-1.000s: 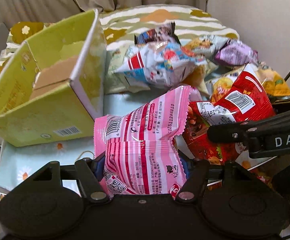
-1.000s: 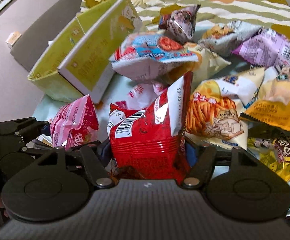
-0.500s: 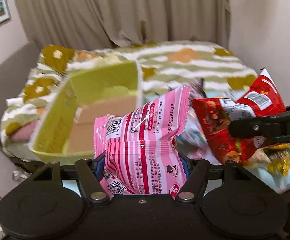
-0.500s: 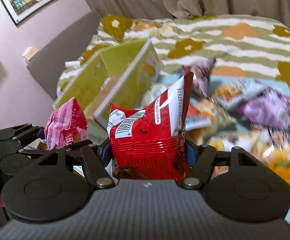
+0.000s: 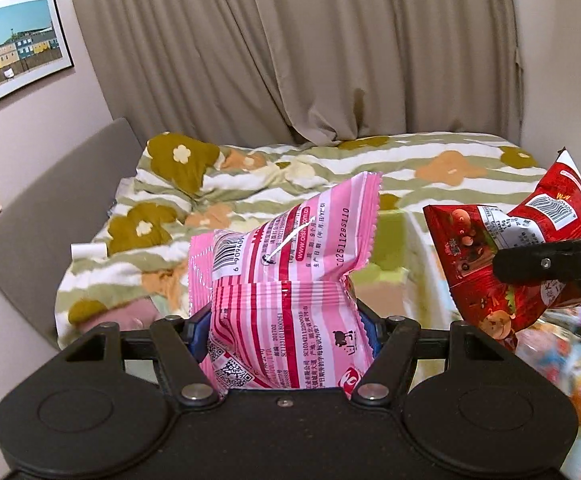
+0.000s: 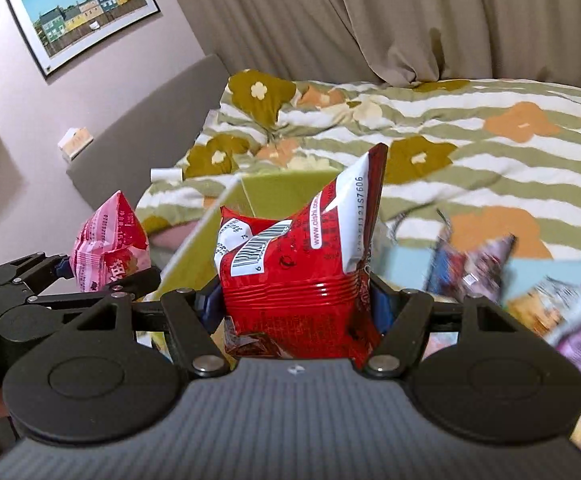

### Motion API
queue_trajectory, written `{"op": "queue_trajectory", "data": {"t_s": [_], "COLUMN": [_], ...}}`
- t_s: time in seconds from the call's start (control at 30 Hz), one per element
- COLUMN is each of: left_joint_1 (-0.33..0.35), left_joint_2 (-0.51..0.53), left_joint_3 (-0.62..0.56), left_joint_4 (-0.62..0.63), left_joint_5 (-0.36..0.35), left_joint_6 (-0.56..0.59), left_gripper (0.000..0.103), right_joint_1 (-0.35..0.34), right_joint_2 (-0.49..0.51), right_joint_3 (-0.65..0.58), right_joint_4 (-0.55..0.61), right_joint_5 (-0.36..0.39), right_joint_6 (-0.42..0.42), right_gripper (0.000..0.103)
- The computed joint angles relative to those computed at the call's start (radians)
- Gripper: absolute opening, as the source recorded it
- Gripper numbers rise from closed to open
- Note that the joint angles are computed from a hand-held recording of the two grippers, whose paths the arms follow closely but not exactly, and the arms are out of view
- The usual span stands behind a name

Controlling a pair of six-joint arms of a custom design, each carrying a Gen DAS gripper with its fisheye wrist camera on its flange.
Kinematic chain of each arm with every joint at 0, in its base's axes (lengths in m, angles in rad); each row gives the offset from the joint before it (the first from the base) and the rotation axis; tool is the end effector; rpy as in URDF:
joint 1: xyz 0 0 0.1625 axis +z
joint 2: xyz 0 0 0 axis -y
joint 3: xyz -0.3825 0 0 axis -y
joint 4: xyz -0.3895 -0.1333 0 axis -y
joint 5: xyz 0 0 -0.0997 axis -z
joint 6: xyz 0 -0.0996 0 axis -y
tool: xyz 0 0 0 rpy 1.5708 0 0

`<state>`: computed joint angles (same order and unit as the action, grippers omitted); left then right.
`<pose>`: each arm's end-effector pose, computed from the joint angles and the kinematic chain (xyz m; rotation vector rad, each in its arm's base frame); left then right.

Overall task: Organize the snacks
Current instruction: 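Carry the pink pack and red bag into the cardboard box and release both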

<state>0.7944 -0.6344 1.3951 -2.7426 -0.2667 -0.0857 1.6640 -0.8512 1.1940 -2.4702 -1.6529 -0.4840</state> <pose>-0.3213 -0.6545 0.1365 0.3596 1.8953 -0.9686 0.1950 -0.7411 0.2876 0.7800 -2.7448 0.7770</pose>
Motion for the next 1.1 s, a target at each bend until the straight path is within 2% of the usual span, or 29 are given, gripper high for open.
{"op": "queue_trajectory", "data": {"t_s": [0.07,0.13,0.37,0.6,0.67,0.7,0.73,0.77,0.83,0.9,1.1], "left_joint_1": [0.032,0.061,0.170,0.246,0.260,0.267,0.271,0.273,0.277,0.279,0.267], "left_joint_2": [0.022,0.040,0.112,0.225,0.248,0.255,0.258,0.253,0.244,0.223,0.132], "left_joint_3": [-0.056,-0.107,-0.288,-0.470,-0.511,-0.526,-0.533,-0.525,-0.512,-0.496,-0.369], "left_joint_4": [-0.038,-0.030,0.079,0.184,0.219,0.235,0.245,0.233,0.196,0.229,0.173], "left_joint_5": [-0.012,-0.033,-0.158,-0.237,-0.248,-0.260,-0.269,-0.278,-0.293,-0.307,-0.319], "left_joint_6": [0.097,0.143,0.236,0.328,0.331,0.327,0.323,0.325,0.342,0.311,0.268], "left_gripper": [0.071,0.072,0.072,0.072,0.074,0.084,0.091,0.103,0.103,0.103,0.103], "right_joint_1": [0.021,0.043,0.090,0.086,0.081,0.080,0.079,0.078,0.074,0.071,0.068], "right_joint_2": [0.071,0.146,0.399,0.553,0.569,0.583,0.599,0.612,0.636,0.656,0.711], "right_joint_3": [-0.081,-0.167,-0.478,-0.691,-0.714,-0.737,-0.762,-0.786,-0.830,-0.866,-0.973], "right_joint_4": [0.005,0.012,0.040,0.106,0.116,0.128,0.143,0.156,0.183,0.208,0.281], "right_joint_5": [-0.023,-0.059,-0.219,-0.314,-0.329,-0.334,-0.341,-0.347,-0.349,-0.346,-0.336], "right_joint_6": [0.038,0.079,0.189,0.245,0.260,0.265,0.269,0.272,0.275,0.272,0.256], "right_gripper": [0.084,0.084,0.084,0.084,0.084,0.084,0.084,0.084,0.084,0.084,0.084]}}
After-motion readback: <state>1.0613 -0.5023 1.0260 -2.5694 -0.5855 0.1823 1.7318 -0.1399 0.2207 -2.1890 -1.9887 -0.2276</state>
